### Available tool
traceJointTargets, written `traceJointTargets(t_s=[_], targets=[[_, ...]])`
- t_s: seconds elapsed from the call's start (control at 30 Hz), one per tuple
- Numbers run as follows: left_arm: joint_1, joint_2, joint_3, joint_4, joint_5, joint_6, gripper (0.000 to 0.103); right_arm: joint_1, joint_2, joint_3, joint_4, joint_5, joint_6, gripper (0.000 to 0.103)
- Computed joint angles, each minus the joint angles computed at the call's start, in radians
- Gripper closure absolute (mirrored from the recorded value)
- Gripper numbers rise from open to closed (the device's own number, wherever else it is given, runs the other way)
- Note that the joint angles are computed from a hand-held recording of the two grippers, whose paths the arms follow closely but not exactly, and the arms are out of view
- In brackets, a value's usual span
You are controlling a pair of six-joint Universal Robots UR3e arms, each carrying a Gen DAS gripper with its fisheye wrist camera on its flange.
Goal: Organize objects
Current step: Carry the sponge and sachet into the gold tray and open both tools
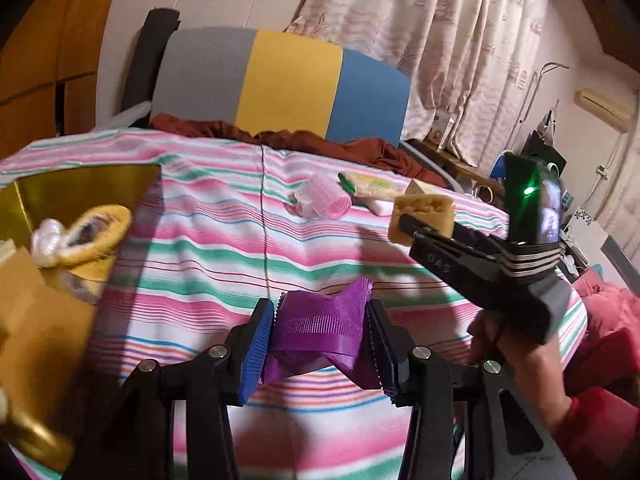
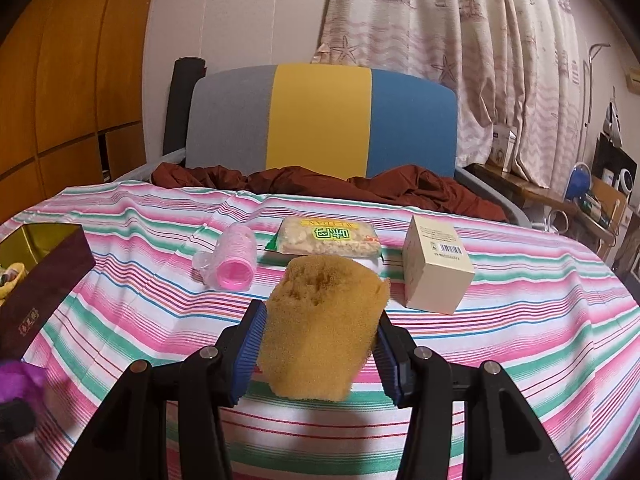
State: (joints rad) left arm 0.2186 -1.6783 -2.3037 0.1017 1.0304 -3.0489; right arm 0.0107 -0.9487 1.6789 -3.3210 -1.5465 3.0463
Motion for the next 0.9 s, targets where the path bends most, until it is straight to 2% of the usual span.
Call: traceJointTargets(t_s=[0.23, 0.33, 0.47, 0.57, 0.77, 0.9], targets=[[0.255, 0.260, -0.138, -0.186, -0.148, 0.101, 0.055, 0.008, 0.000, -0.004, 0.009, -0.016, -0.003, 0.052], [0.410, 0.385, -0.173, -0.322, -0.215, 0.159, 0.055, 0.010, -0.008, 0.004, 0.015, -0.014, -0.010, 0.052], [0.564, 0.475, -0.181, -0.463, -0.259, 0.240, 0.055, 0.020, -0.012, -0.026, 0.086, -0.020, -0.030, 0.052], [0.633, 0.481, -0.162, -0.538, -0.251, 0.303, 0.055, 0.042, -0.030, -0.032, 0.119, -0.039, -0.038, 0.052], [0.649, 0.383, -0.081, -0.625, -0.178, 0.406, 0.055, 0.079, -0.150, 0.056, 0.095, 0.110, 0.070, 0.052], [0.646, 0.342, -0.060, -0.640, -0.144, 0.438, 0.051, 0.136, -0.194, 0.066, 0.064, 0.179, 0.133, 0.052]])
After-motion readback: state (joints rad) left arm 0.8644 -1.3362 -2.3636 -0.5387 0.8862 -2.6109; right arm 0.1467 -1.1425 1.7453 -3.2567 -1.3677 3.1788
